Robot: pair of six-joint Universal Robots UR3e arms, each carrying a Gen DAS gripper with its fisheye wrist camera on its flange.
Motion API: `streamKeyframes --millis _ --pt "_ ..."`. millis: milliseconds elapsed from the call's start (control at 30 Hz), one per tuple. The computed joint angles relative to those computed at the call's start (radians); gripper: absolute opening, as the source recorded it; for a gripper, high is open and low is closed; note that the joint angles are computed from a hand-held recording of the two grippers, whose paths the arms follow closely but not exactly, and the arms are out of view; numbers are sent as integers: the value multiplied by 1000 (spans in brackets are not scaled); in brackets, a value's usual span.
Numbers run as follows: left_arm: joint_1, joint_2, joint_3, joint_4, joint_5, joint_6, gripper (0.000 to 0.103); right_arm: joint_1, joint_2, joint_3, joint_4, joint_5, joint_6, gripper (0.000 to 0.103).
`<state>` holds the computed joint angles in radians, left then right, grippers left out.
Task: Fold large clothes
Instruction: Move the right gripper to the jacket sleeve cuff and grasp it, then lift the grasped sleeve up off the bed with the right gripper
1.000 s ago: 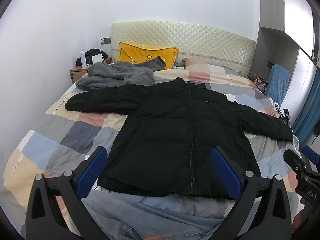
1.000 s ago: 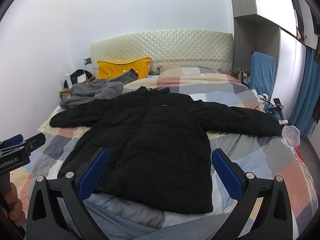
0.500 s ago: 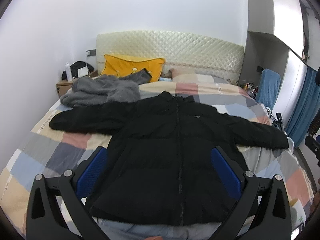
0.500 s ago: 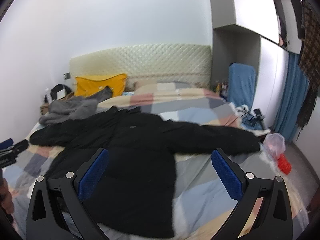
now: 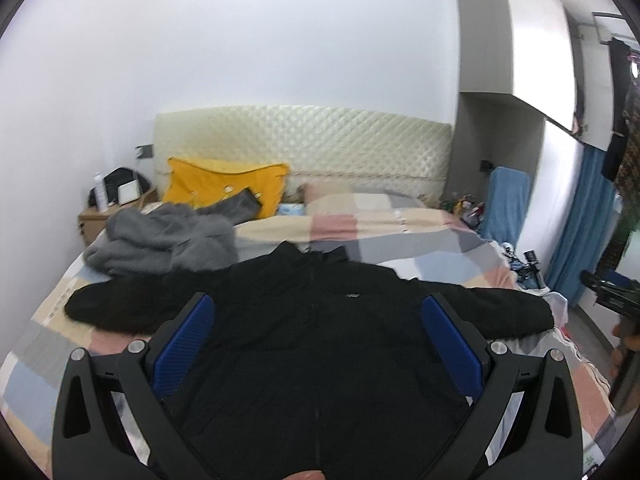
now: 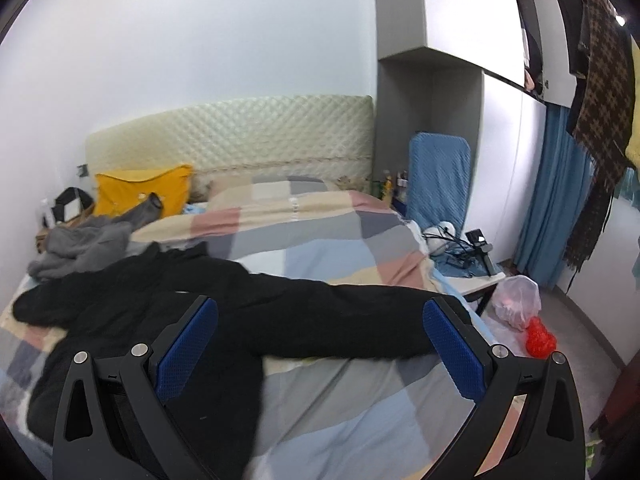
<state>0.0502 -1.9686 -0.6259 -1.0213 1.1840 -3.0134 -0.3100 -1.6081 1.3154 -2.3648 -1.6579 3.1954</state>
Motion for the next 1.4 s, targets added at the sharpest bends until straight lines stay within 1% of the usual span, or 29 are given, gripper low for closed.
streamKeyframes --millis 33,67,133,233,333,400,467,500,600,633,667,800,833,933,967,1067,1100,1233,1300,1333,1367,1400 --pt "-16 -29 16 11 19 -1 103 -64 3 35 -33 73 -7 103" --pt "-23 -57 43 9 27 -1 103 -107 1 59 -45 117 -3 103" --pt "-34 -87 20 54 42 -5 103 -206 22 109 -88 218 11 103" --pt "-44 -132 -68 152 56 -22 103 -275 78 161 -164 223 24 102" --pt "-56 -219 -57 142 67 -34 103 -332 138 215 -262 265 23 102" --pt "-66 -254 -72 154 79 -37 103 -375 196 241 -313 295 49 102" --pt "-83 -276 -134 237 111 -36 103 -420 253 260 -366 344 90 97" --pt "-90 -290 -145 252 127 -29 103 -437 280 269 -388 358 114 96" --pt "-102 -314 -214 322 151 1 103 -488 381 280 -462 409 208 88" --pt "-112 -319 -250 365 174 11 103 -508 422 282 -492 430 243 82" --pt "-117 -327 -262 377 187 17 103 -518 453 277 -506 433 270 75" --pt "-147 -372 -291 372 249 38 103 -545 565 242 -524 447 382 67" --pt "-154 -391 -278 360 266 40 103 -546 594 229 -534 438 410 67" --pt "-163 -398 -289 366 285 46 103 -555 655 219 -605 454 495 67" --pt "-165 -395 -295 378 288 45 103 -560 672 216 -627 466 518 70" --pt "-166 -396 -293 382 289 38 103 -573 729 184 -693 523 589 70" --pt "-165 -393 -297 381 287 36 103 -573 746 159 -703 525 602 70" --pt "-163 -408 -260 354 287 23 103 -557 782 28 -633 488 599 69" --pt "-161 -413 -248 343 284 21 103 -557 800 -44 -580 481 607 62" --pt "-160 -416 -242 341 284 20 103 -558 803 -72 -553 475 621 47" --pt "-160 -419 -236 337 285 20 103 -558 805 -99 -523 467 631 34" --pt "-161 -418 -238 337 286 20 103 -560 817 -136 -501 469 638 30"
